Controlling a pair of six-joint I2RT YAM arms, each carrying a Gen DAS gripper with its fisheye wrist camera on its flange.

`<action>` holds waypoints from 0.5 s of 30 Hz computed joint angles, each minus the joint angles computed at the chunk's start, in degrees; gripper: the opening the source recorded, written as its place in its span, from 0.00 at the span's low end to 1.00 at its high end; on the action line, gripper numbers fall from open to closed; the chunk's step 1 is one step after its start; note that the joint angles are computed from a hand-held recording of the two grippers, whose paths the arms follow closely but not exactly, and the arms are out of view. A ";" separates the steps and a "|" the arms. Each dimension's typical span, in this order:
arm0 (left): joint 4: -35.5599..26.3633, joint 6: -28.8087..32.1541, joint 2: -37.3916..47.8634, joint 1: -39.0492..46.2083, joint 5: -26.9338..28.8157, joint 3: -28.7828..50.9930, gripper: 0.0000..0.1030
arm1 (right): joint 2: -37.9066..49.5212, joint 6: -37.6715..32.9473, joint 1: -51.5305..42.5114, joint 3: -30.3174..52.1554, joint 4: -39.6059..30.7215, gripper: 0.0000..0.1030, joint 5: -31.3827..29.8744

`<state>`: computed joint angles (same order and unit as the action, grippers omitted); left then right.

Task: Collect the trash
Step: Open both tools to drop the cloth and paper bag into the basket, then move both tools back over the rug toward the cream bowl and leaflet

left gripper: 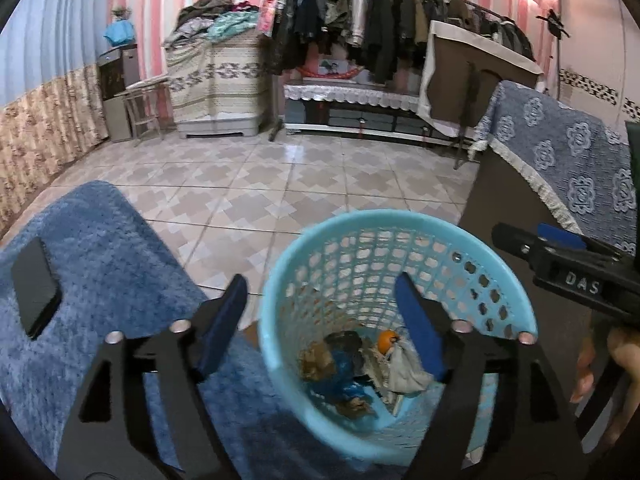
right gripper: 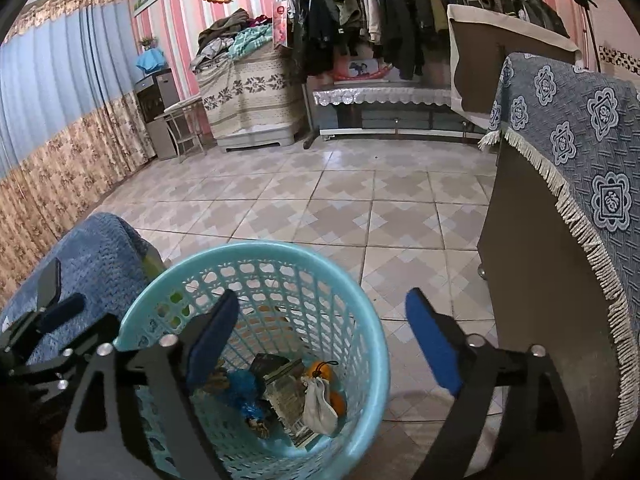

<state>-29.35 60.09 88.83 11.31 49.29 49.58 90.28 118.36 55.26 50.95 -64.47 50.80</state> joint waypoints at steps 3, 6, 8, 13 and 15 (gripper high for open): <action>0.51 -0.95 0.57 1.65 0.43 1.30 0.84 | 0.37 -0.33 -0.32 0.36 -0.32 0.86 -0.24; 0.29 -1.68 1.51 3.48 1.03 3.15 0.90 | 1.04 -0.35 -0.44 0.98 -0.71 0.89 -0.41; -0.53 -1.75 2.63 4.99 1.83 5.04 0.92 | 1.43 -0.53 -0.47 1.37 -1.07 0.91 -0.29; -1.18 -1.58 5.10 8.63 3.26 8.71 0.95 | 2.73 -2.60 -0.82 3.11 -1.28 0.94 0.13; -1.18 -1.29 6.20 10.09 3.52 10.04 0.95 | 3.08 -3.28 -0.97 3.53 -1.29 0.95 0.15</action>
